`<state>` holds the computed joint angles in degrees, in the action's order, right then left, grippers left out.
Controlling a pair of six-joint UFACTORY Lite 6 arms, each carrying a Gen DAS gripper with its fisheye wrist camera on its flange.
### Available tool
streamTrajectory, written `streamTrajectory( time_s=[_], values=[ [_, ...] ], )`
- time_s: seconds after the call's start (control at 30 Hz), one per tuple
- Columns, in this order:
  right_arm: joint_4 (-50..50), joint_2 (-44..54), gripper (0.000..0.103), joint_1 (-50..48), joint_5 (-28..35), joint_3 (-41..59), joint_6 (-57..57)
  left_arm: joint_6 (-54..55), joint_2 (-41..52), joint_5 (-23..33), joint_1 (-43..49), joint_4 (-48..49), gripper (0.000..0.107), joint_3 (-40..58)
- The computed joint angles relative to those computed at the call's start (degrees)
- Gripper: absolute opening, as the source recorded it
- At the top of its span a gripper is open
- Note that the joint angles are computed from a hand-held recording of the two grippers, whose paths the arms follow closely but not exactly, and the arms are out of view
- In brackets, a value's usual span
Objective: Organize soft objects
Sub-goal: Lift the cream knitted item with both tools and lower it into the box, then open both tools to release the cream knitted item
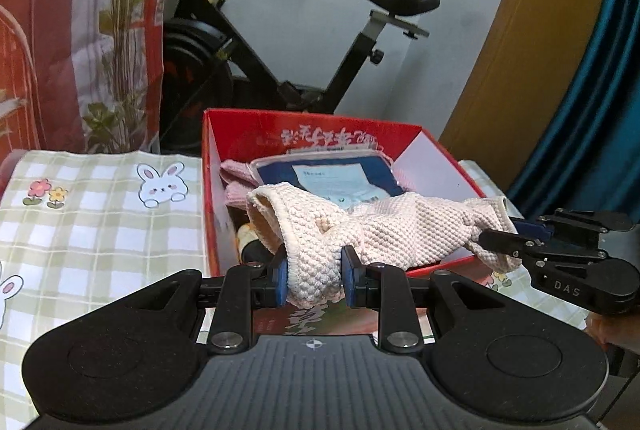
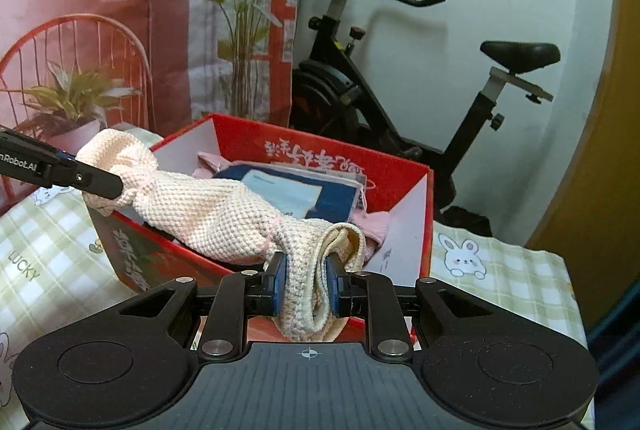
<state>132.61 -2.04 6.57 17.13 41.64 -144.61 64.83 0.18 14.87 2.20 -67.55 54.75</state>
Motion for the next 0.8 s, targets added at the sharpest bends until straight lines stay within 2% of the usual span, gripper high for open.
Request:
streamTrajectory(
  time_s=[0.3,0.4,0.47,0.6,0.7,0.73,0.8],
  values=[
    [-2.0,2.8,0.021,0.5,-2.8,4.1,-0.2,-4.4,3.7,0.4,-0.3,5.4,0.033,4.3],
    [1.0,3.2,0.025,0.7,-4.0,4.9,-3.1,-2.6,3.8,-0.9,-0.9,3.8,0.049,4.4],
    [1.9,3.2,0.029,0.8,-4.4,4.8,-4.0,1.4,3.1,-2.1,-1.2,-0.2,0.061,3.7],
    [3.6,1.5,0.040,0.8,-4.4,3.0,-5.8,3.5,1.8,-3.5,-1.5,-2.0,0.066,3.2],
    [5.4,-0.4,0.055,0.9,-4.5,1.8,-7.9,1.6,0.6,-4.4,-1.9,-0.1,0.069,2.6],
    [5.8,-1.2,0.059,0.8,-4.2,1.1,-8.5,2.0,-0.1,-4.8,-2.1,-0.4,0.074,2.1],
    [6.2,-3.1,0.061,0.7,-3.9,-0.4,-9.3,4.5,-1.7,-5.4,-2.4,-2.9,0.077,0.9]
  ],
)
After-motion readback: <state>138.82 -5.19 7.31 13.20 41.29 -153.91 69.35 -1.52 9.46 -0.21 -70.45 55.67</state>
